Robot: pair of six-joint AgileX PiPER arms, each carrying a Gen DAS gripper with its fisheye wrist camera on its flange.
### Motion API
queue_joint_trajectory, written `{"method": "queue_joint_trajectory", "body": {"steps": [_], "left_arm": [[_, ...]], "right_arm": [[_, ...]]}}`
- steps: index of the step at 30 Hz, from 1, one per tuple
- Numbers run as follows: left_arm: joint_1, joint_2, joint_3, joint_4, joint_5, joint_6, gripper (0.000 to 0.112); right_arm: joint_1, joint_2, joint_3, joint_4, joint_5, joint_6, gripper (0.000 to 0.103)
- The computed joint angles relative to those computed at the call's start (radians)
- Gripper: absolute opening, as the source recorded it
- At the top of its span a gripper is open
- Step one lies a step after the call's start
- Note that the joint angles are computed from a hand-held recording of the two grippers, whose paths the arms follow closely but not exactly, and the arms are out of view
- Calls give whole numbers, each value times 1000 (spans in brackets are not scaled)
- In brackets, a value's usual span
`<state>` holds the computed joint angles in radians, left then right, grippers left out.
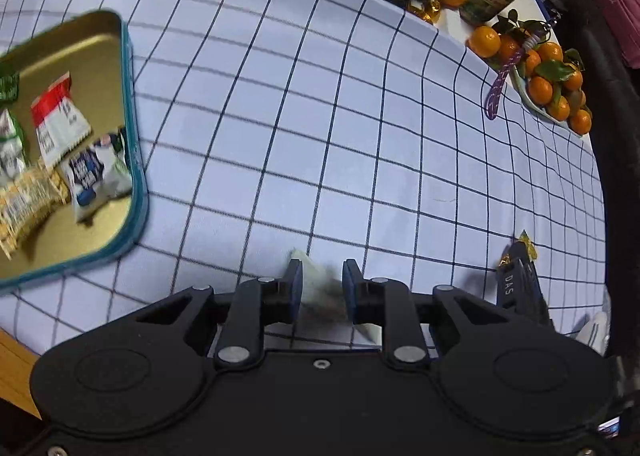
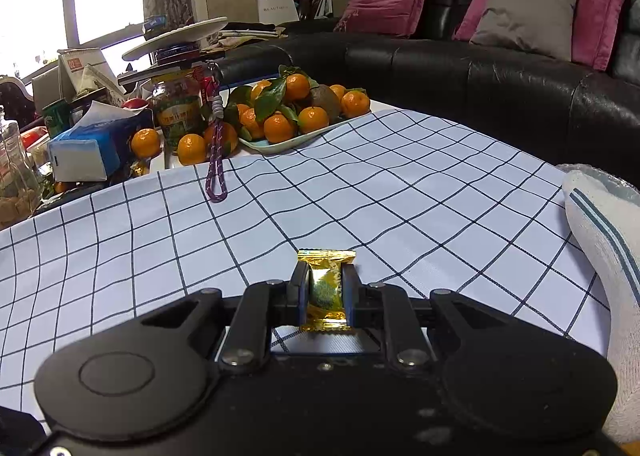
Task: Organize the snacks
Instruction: 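Move the left gripper to the white wrapped bar while the right gripper holds the gold candy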
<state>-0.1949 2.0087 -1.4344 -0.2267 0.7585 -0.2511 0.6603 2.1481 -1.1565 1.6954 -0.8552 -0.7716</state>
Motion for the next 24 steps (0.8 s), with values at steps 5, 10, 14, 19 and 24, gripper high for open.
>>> {"method": "queue_joint_trajectory", "body": {"steps": [5,10,14,19,24], "left_arm": [[-48,-30,-9,117,-51,309,30],[-90,-85,105,159,-158,605,31],[-117,-91,135,128,-154,814,32],[-132,-103,145,102,-119,1038,32],[-125,-66,105,171,-104,1069,33]], "right_arm": [[-7,-7,5,-1,15,-6,18],[-25,-26,27,-19,53,18,18],[-41,-38,38,-30,83,35,18],[-56,-51,45,-30,115,31,18],[-62,-52,47,-38,125,29,19]]}}
